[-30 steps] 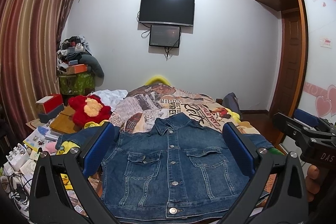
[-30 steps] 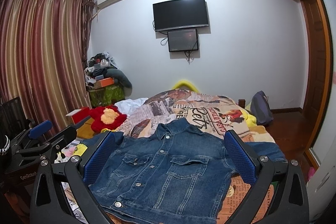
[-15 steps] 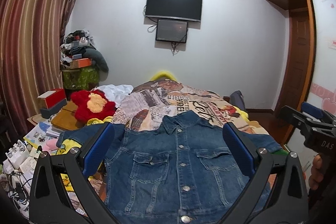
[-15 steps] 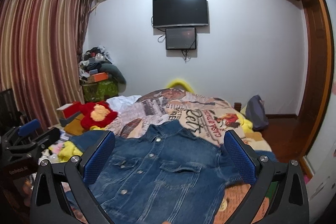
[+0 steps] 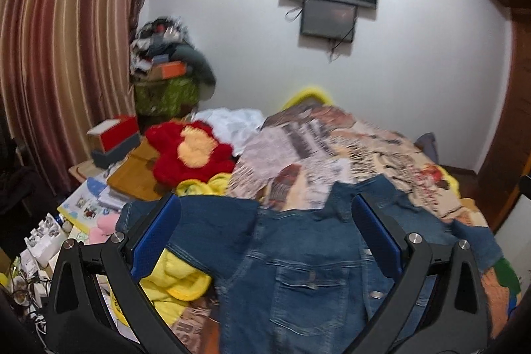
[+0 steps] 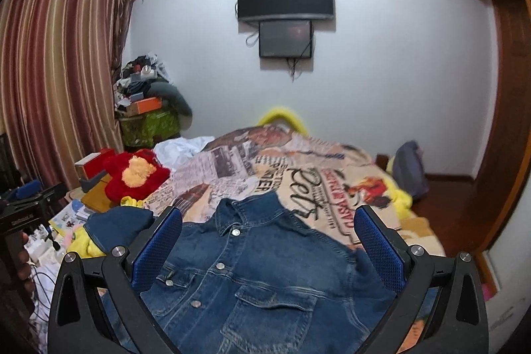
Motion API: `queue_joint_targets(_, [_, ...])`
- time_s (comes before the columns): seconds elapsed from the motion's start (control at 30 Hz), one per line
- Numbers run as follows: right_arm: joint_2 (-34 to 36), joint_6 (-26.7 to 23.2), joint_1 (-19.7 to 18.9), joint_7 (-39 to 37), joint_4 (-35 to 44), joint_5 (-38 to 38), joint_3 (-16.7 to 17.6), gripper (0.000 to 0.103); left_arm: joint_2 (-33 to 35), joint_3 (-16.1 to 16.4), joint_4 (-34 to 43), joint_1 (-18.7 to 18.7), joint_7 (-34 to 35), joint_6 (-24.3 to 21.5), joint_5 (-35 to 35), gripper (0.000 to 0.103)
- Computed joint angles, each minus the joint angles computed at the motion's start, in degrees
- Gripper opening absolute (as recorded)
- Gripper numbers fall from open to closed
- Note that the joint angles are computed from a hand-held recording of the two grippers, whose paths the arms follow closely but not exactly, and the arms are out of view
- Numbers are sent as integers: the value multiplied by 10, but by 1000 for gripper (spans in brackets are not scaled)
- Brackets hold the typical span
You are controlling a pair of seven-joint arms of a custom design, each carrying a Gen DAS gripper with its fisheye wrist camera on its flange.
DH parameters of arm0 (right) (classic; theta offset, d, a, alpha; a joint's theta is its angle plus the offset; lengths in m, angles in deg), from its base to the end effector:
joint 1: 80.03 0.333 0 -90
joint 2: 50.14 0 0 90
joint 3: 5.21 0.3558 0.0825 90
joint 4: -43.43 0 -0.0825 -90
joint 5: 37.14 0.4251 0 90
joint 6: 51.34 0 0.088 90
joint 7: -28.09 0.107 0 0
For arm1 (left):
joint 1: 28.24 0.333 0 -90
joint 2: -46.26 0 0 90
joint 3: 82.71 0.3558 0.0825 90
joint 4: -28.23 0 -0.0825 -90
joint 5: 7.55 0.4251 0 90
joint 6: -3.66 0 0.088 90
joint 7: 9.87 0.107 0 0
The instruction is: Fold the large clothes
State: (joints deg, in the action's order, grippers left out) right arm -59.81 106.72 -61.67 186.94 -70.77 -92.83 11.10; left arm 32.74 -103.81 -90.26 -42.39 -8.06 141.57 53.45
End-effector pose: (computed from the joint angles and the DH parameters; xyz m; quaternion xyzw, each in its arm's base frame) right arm 0.4582 0.3745 0.6545 -0.6467 0.5434 -0.3210 0.4282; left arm 0.4550 -0.3379 0.6202 -0.6814 0.5174 -0.3490 0.3823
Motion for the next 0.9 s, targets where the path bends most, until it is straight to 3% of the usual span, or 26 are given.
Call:
queue_joint_targets(0.27, [137, -2, 47, -203, 94, 211, -58, 103, 34, 83, -35, 33, 97, 133, -185, 103])
queue_joint_targets(0.43, [227, -48, 53, -357, 159, 381, -56, 103, 64, 106, -57, 54, 158, 157, -306, 103])
queue_joint_targets(0.6, [306, -119, 55, -455, 235, 489, -51, 103, 85, 126, -86, 63, 245, 192, -441, 101])
queue_joint_targets(0.73, [353, -166, 59, -502, 285, 558, -52, 103, 100, 134, -99, 69, 320, 214, -538, 92])
queue_joint_targets(0.9, [386, -203, 80, -536, 324, 597, -75, 103, 117, 133, -100, 84, 326, 219, -575, 86])
